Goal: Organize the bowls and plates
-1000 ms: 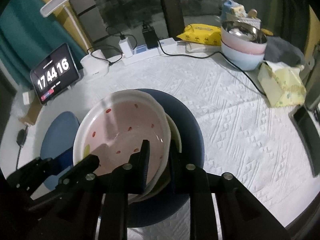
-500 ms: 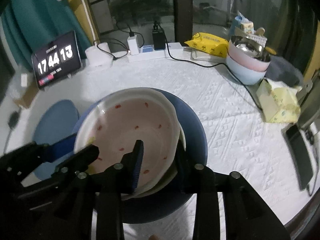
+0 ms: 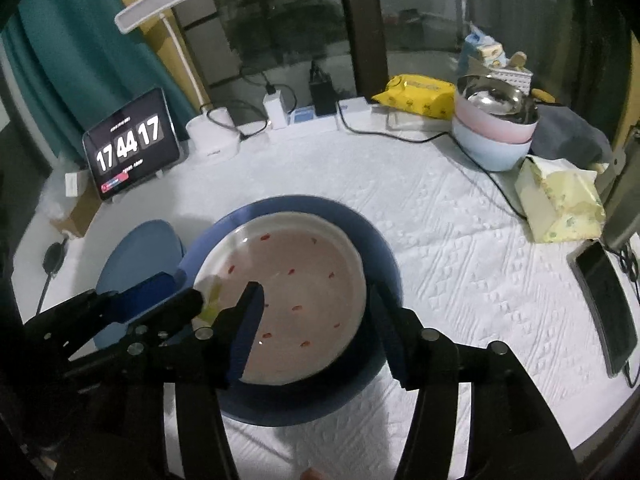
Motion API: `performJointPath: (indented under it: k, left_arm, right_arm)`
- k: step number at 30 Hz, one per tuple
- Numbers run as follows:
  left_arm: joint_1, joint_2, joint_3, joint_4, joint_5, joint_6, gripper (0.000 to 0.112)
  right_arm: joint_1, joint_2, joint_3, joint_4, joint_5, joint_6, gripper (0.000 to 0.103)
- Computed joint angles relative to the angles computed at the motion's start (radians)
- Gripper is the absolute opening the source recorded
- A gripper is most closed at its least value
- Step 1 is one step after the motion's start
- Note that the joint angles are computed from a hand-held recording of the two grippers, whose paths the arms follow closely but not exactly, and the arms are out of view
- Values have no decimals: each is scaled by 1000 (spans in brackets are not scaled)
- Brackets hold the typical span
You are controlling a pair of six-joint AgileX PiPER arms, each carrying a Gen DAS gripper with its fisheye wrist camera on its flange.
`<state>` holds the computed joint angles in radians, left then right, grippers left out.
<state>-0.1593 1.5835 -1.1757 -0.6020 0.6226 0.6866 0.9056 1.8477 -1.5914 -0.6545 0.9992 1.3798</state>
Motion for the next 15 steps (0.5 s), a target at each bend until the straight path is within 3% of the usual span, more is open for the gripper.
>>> performJointPath:
  k: [15]
  left_arm:
    - [85, 16, -19, -6, -12, -6, 32]
  right_arm:
    - [-37, -144, 219, -93, -57, 131, 58]
